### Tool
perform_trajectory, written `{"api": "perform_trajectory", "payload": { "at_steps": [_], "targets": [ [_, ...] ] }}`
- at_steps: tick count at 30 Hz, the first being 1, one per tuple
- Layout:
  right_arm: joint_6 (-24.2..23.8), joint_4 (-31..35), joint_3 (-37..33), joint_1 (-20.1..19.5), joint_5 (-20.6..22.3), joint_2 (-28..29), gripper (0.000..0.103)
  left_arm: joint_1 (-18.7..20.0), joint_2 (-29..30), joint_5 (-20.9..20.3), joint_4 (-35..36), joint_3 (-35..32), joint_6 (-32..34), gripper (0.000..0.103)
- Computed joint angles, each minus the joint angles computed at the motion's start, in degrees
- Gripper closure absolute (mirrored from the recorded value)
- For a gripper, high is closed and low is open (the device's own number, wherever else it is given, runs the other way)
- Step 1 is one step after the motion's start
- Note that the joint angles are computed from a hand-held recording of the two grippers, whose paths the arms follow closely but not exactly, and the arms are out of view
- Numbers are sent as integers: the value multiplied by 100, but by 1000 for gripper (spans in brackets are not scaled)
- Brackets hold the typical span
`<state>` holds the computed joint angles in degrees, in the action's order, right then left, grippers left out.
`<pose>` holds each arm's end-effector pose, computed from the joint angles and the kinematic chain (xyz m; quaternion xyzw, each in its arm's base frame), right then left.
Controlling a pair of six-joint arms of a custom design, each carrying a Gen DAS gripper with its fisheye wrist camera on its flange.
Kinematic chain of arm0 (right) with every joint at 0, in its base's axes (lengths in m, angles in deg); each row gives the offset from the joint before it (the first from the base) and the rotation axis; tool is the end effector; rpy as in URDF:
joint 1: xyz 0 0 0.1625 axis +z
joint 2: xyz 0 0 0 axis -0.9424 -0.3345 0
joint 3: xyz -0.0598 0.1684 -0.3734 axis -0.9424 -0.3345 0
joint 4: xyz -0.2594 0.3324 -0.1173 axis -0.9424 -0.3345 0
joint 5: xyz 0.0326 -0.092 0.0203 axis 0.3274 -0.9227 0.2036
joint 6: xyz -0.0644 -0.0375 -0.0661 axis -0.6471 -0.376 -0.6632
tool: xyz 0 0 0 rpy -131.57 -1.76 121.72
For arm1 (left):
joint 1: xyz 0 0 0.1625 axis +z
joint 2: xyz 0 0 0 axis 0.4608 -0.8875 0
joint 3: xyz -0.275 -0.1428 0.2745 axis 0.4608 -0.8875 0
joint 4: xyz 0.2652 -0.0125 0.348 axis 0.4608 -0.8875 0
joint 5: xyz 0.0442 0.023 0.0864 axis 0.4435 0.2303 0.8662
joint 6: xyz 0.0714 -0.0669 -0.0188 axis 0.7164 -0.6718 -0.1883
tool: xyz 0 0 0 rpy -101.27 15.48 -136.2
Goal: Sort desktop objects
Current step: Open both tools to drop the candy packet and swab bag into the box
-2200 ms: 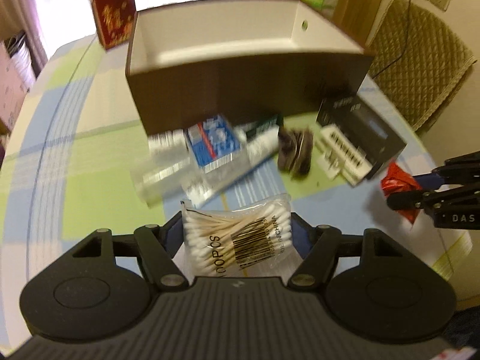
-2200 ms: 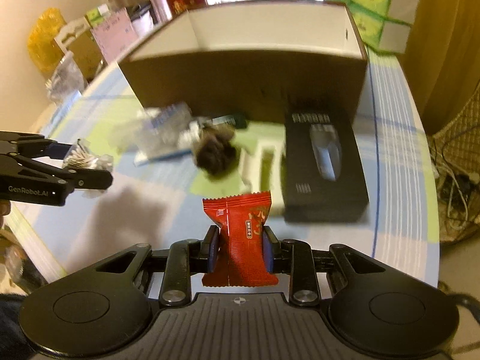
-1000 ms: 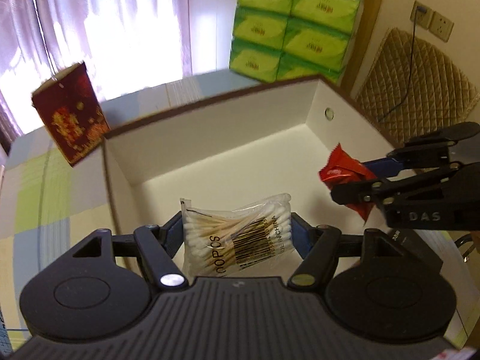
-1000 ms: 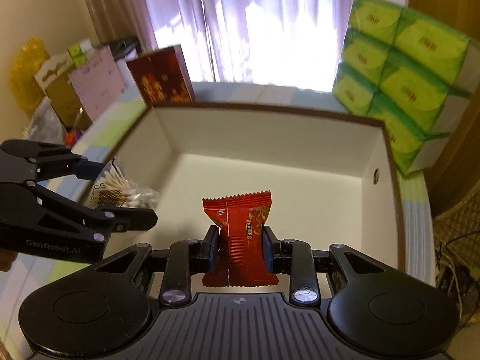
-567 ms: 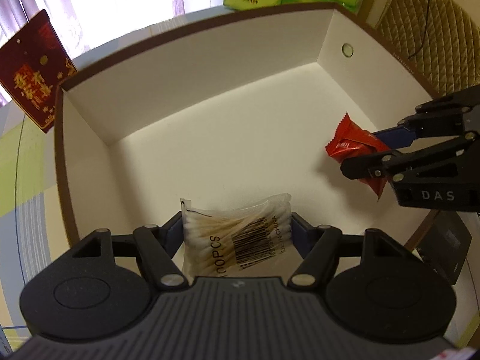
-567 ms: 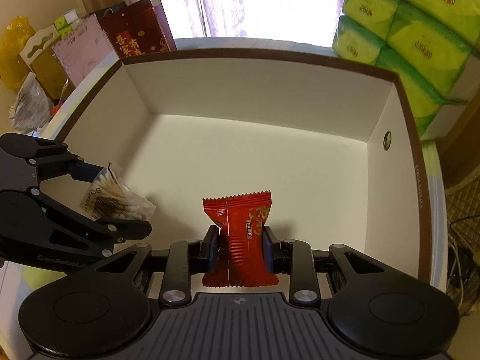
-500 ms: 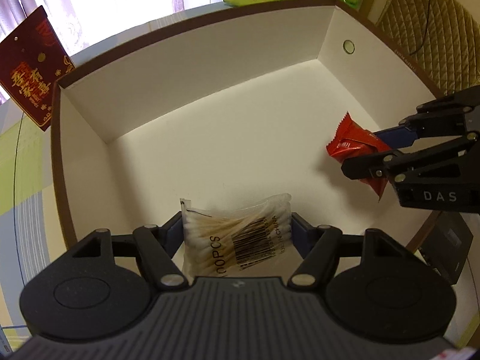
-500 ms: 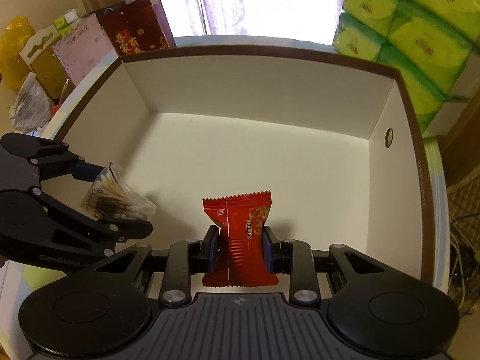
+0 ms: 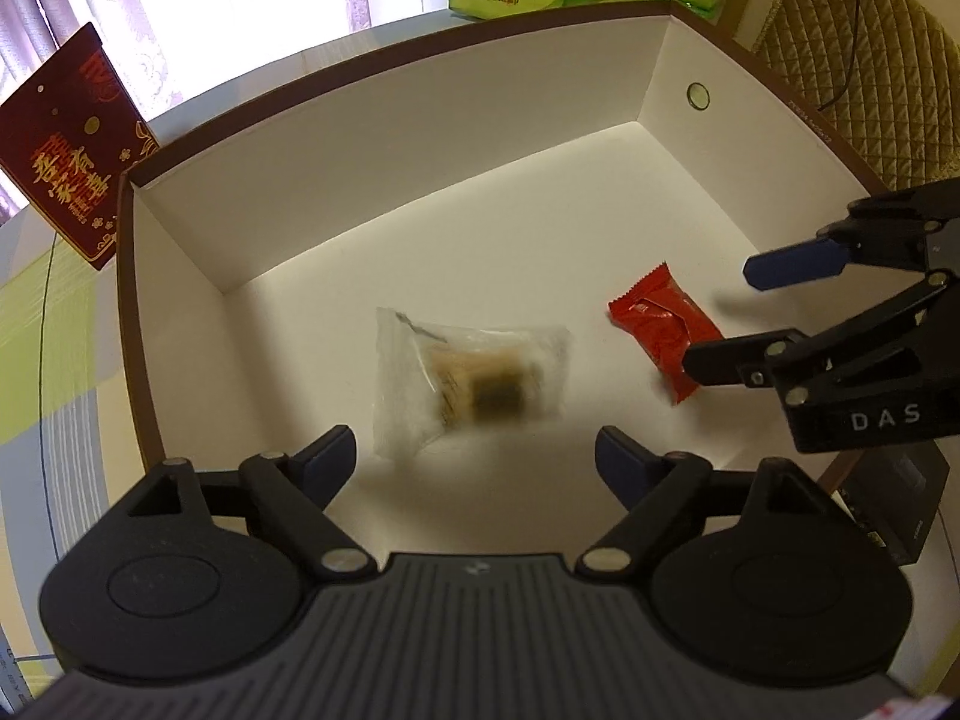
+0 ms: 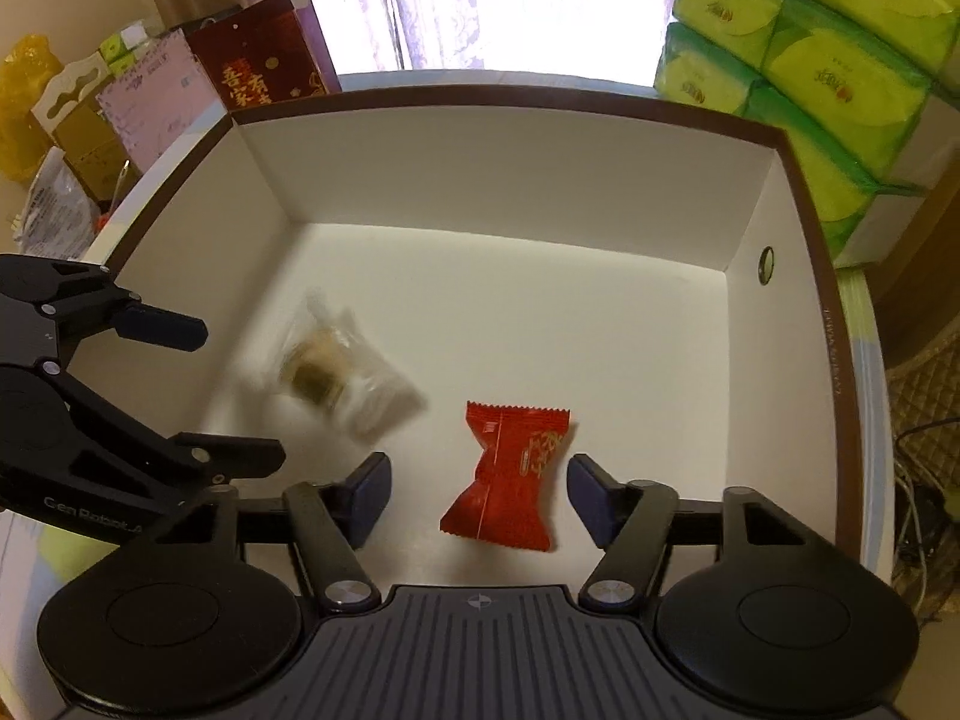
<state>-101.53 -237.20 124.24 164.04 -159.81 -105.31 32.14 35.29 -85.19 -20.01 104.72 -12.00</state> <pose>0.1366 -0.7751 0.1579 0.2191 -0.9219 0.1656 0.2731 -0.3073 -0.8757 -0.0004 0.5032 0.8322 0.0032 0.2329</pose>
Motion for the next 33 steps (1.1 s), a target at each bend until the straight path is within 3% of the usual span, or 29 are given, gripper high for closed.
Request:
{"api": "perform_trajectory", "payload": {
  "at_steps": [8,13,33],
  "targets": [
    [13,43,76,9,-57,-77,19,-17,-81,-34,-15,130,-63,15],
    [48,-57,197,14,-51,-177,8,-39,-354,-52,-278,584,-31,11],
    [-72,-740,928,198,-61,-696,2,-240,-1331,-90,-1320,2117,-90,9]
  ]
}}
